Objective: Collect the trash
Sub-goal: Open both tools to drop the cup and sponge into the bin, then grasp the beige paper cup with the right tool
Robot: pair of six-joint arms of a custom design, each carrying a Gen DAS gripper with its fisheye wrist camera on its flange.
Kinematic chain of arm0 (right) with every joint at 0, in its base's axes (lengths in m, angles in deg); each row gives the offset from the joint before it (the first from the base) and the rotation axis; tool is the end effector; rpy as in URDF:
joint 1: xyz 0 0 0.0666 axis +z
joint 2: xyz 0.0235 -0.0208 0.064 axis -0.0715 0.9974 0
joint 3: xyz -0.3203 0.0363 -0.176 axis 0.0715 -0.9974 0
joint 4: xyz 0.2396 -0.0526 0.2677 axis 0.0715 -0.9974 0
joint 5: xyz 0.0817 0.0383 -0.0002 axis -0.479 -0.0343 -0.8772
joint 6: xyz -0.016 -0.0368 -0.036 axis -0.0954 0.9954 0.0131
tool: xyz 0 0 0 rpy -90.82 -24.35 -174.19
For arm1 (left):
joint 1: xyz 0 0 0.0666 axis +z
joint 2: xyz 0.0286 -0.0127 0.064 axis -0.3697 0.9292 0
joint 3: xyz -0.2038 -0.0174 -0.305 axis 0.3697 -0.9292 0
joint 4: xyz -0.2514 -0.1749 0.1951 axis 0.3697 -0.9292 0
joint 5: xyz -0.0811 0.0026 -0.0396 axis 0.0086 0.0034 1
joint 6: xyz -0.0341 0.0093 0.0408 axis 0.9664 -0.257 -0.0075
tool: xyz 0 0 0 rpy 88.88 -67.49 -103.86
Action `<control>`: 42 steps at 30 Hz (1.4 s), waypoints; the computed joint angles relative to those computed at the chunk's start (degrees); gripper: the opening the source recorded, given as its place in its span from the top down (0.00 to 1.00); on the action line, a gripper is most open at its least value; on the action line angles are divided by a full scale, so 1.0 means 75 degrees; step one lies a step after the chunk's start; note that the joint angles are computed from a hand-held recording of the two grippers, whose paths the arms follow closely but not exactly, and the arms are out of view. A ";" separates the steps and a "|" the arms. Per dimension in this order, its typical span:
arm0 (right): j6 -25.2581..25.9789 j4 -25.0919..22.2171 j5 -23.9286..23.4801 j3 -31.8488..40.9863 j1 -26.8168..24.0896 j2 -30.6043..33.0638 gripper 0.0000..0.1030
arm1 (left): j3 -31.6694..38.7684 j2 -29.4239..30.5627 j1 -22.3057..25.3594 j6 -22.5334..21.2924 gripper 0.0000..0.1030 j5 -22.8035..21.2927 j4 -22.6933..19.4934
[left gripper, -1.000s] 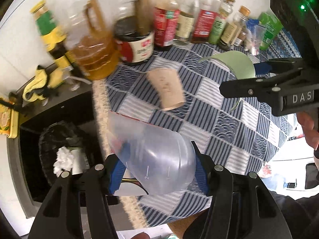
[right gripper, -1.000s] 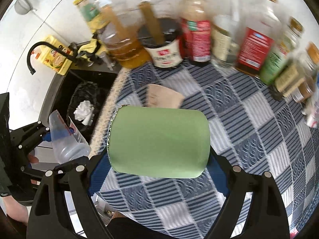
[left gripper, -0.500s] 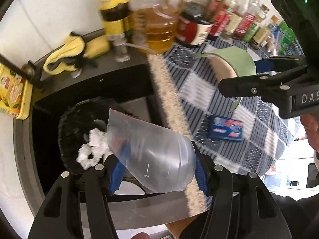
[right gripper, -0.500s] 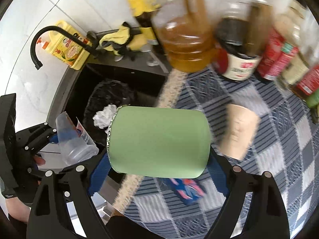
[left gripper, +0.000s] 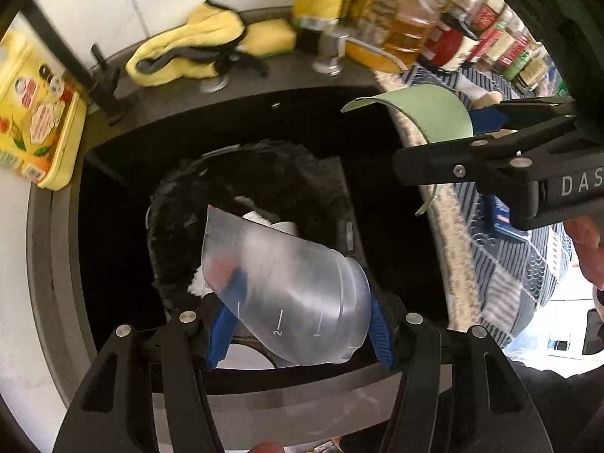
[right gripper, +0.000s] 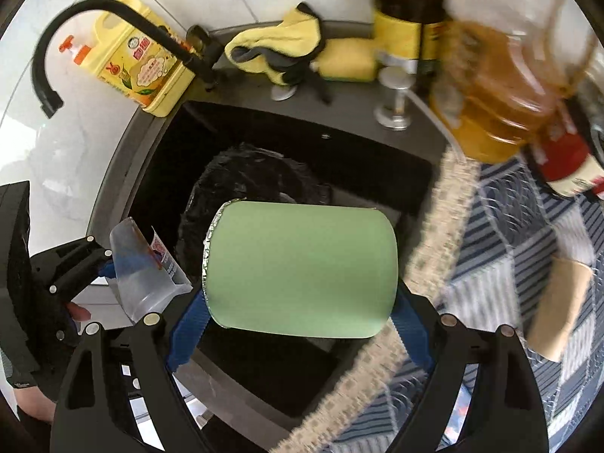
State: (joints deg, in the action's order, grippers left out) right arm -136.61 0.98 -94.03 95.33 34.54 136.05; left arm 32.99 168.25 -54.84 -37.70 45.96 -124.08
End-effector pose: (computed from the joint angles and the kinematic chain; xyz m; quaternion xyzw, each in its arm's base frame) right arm 0.4050 0.3275 0.4249 0.0961 0.9765 0.1657 0.0988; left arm 0.4317 -0.2893 0.4329 0.4106 0.9039 -0.0943 0.0740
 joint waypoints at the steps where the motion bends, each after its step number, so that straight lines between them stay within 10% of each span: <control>1: -0.0005 0.0007 -0.0023 0.0189 0.0014 0.0201 0.17 | -0.0027 0.0009 0.0069 -0.0040 0.44 0.0040 0.0022; 20: 0.0535 -0.0334 -0.1004 0.2420 -0.0162 0.2367 0.16 | -0.0441 0.0274 0.1148 -0.0414 0.44 0.0525 0.0417; 42: 0.0206 -0.0374 -0.0377 0.0931 -0.0153 0.0460 0.16 | -0.0312 -0.0471 0.0366 0.0226 0.44 0.0137 0.0200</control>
